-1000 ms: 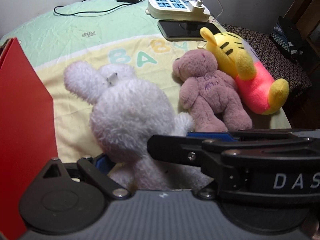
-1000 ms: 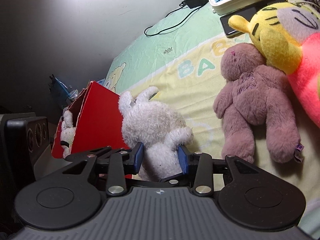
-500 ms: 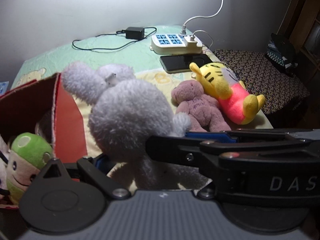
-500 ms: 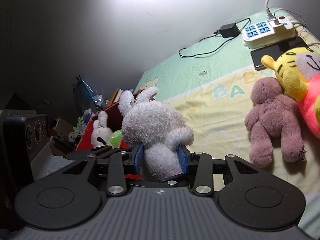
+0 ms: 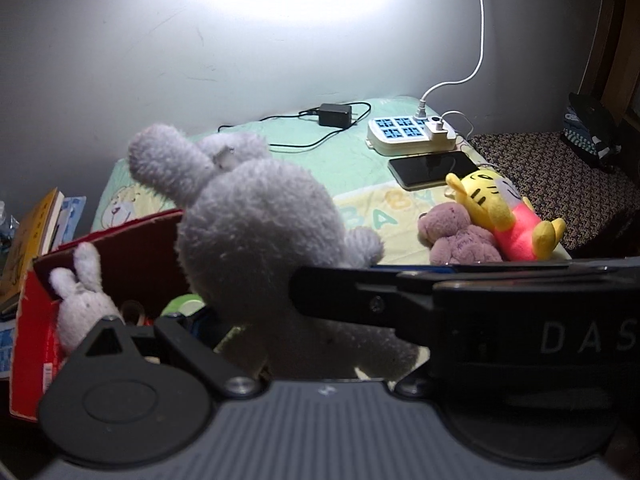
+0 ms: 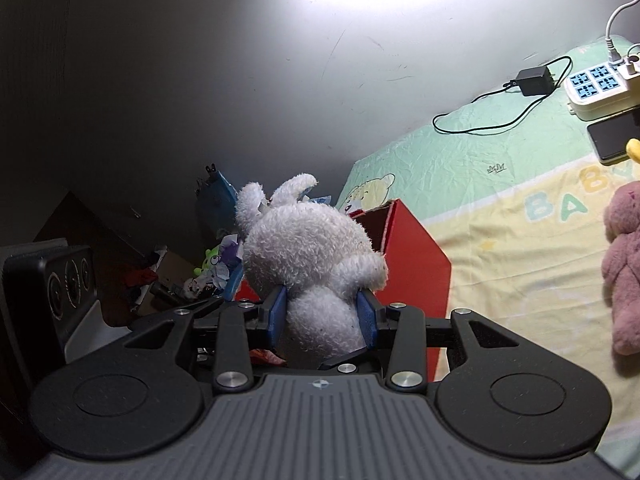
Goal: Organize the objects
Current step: 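Lift the bunny with the right gripper and carry it to the red box, then lower the pink-white bunny into the box and open the right gripper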
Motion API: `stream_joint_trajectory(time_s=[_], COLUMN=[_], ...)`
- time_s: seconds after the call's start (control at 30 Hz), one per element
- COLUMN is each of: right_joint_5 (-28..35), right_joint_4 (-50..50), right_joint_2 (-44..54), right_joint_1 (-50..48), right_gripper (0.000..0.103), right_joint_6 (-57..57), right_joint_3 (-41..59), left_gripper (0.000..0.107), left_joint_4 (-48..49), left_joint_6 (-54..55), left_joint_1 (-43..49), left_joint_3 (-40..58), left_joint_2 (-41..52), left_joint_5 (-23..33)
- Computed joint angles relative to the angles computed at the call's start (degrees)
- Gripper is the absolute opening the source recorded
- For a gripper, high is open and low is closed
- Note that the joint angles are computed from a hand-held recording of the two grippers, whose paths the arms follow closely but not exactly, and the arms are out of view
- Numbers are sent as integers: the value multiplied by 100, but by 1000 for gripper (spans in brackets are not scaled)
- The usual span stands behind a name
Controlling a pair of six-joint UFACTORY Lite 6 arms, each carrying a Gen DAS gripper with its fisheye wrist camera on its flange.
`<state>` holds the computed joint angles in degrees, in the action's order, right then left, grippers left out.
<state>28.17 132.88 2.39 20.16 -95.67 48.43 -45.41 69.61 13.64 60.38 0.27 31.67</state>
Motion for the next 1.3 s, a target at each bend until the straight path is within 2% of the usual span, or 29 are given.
stream_joint_trajectory(time_s=[0.47,0.77,0.93,1.0,1.3], right_joint_5=[-195,-380,-423,-324,-579], right_joint_4=[2437,2235,1447,1348,1995], right_joint_2=[2423,3664,4065,4076,3621], right_joint_1=[1400,1612,1547,1518,1510], right_gripper=[42,44,49,50,47], right_joint_6=[-242,1107,2233,2388,1488], right_joint_3=[2540,3795,4121,4052,3453], left_gripper=[94,95,97,101,99], left_joint_4=[1100,1783,2081,2079,1639], left_joint_6=[840,1347,1403,1412,1288], left_joint_1=[1509,1620,1556,1573,1947], left_joint_3=[2984,4282,4557,4675,5492], left_joint_2=[2126,3417,3945,4123,4609], left_joint_5=[1257,1424,1338,1373,2236])
